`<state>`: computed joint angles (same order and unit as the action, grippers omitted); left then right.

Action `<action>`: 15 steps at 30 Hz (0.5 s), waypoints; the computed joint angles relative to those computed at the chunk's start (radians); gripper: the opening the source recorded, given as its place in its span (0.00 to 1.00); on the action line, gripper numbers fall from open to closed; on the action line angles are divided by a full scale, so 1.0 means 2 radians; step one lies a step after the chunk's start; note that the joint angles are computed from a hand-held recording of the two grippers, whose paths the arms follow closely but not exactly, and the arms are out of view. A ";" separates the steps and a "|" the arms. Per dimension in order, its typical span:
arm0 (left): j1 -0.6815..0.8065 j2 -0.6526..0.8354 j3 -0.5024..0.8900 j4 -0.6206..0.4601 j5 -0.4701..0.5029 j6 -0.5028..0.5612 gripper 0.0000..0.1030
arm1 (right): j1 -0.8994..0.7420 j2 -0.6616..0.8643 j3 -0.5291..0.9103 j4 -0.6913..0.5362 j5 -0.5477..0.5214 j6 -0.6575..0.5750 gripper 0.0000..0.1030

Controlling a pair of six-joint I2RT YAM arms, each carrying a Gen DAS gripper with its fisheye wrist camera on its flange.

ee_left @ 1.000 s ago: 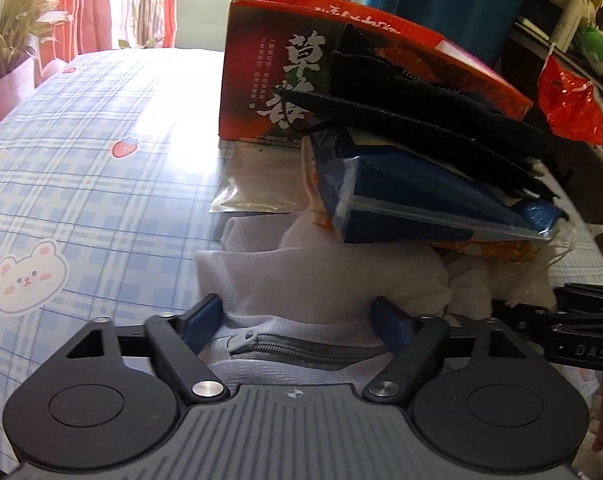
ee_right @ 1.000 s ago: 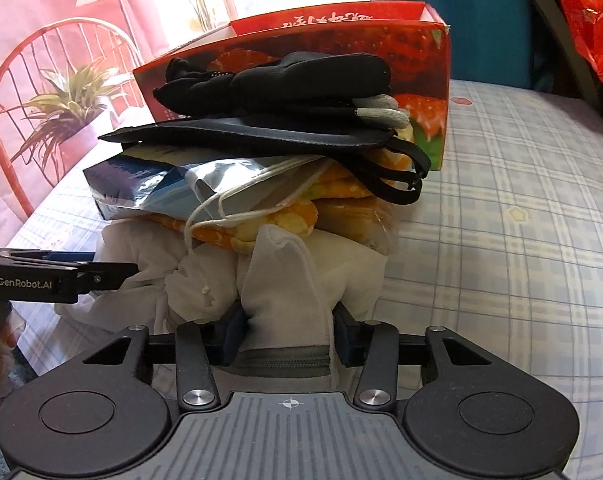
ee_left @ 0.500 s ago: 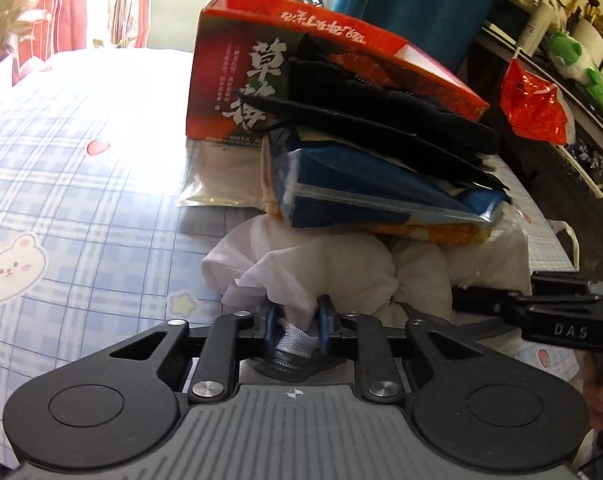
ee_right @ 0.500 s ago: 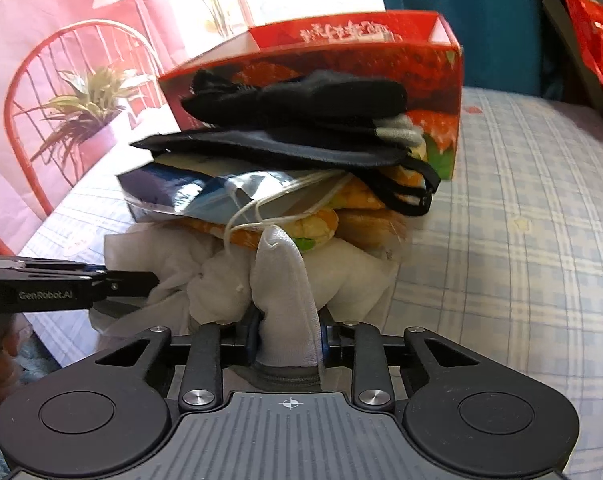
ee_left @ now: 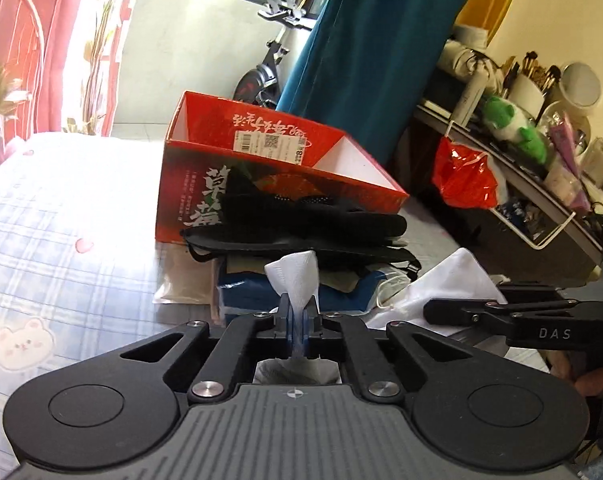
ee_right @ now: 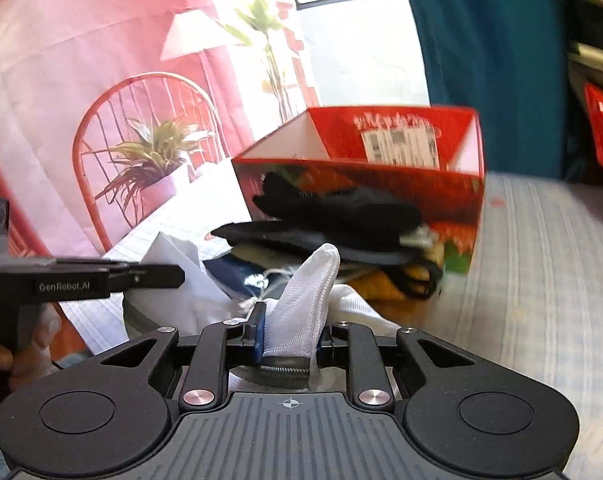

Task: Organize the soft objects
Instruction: 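Lift the white cloth with the right tool and carry it over the box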

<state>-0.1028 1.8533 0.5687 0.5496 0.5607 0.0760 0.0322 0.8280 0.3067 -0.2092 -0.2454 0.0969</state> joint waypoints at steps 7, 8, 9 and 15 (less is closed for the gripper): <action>-0.005 0.057 0.043 -0.062 -0.046 -0.029 0.16 | -0.011 0.040 -0.018 0.018 0.009 0.023 0.18; -0.008 0.066 0.053 -0.077 -0.053 -0.030 0.24 | -0.013 0.050 -0.026 0.028 0.011 0.030 0.18; -0.011 0.073 0.060 -0.085 -0.063 -0.031 0.47 | -0.017 0.058 -0.031 0.035 0.012 0.034 0.18; -0.015 0.114 0.099 -0.109 -0.062 -0.017 0.70 | -0.034 0.099 -0.063 0.086 0.013 0.043 0.19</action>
<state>-0.1328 2.0821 0.7665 0.3322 0.4372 0.0410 -0.0349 1.0263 0.1802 -0.0376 -0.2193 0.1836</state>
